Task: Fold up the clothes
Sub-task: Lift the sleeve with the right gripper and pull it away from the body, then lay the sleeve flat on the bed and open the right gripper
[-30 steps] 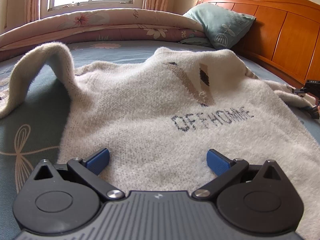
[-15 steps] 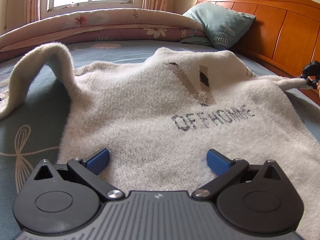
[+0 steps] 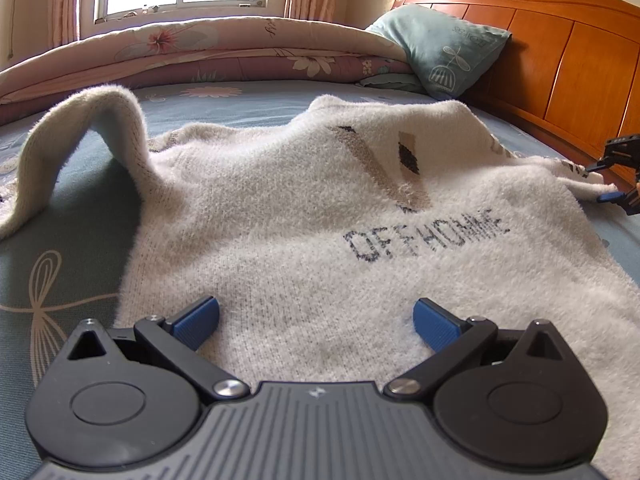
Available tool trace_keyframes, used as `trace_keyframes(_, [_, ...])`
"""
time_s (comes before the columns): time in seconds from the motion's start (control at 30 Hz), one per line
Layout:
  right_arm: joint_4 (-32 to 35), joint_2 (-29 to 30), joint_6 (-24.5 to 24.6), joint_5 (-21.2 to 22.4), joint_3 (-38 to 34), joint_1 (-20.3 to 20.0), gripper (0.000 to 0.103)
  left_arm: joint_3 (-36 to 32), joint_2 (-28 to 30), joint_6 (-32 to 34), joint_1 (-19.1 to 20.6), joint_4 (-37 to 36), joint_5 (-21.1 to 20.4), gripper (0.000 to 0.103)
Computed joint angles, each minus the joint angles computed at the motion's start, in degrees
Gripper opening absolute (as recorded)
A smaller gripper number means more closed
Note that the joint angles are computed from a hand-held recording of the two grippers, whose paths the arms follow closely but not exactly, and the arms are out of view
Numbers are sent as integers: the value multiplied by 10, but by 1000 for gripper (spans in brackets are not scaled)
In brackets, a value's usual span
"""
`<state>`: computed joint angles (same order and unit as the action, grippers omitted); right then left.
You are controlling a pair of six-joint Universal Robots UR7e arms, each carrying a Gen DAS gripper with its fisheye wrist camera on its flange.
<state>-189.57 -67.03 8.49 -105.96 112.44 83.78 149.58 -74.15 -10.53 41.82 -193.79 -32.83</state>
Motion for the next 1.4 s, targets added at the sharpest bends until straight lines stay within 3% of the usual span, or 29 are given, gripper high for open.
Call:
trace_keyframes(0.07, [19,-21,21,58,26,-6,59,0,0,1,0,-1,0,102])
trace_keyframes(0.3, [81,31,41,113,6,15,59,0,-1,3,2,-4,-3,102])
trace_keyframes(0.33, [84,44,42,107,-4,21,57,0,-1,3,2,-4,-4,102])
trace_keyframes(0.43, [64,84,-11,9,-39,57,23,0,-1,4,2,-5,-4,102])
trace_keyframes(0.53, [36,106,-60,-53,-57,74,19,0,-2,4,3,-4,-5,102])
trace_keyframes(0.73, [21,79,-89,-88,-16,98,29,1,-1,5,2,-6,-4,102])
trace_keyframes(0.83, [1,35,-119,-33,45,104,33,1,-1,5,2,-6,-4,102])
trace_keyframes(0.9, [27,24,-139,16,55,105,65,1,-2,4,2,-6,-4,102])
trace_keyframes(0.93, [21,26,-147,18,61,109,84,1,-2,4,2,-6,-4,102])
trace_keyframes(0.97, [0,30,-159,11,71,112,86,1,-2,4,2,-6,-4,102])
trace_keyframes(1.03, [0,31,-179,-15,80,115,85,1,-2,4,2,-6,-4,102])
trace_keyframes(1.17, [29,13,-155,-25,108,101,81,1,-1,5,3,-7,-5,102])
trace_keyframes(1.3, [9,-10,-187,-29,142,107,74,1,-1,4,2,-6,-3,102])
trace_keyframes(1.4, [-33,-13,-251,-11,157,127,67,1,-1,3,1,-5,-3,102])
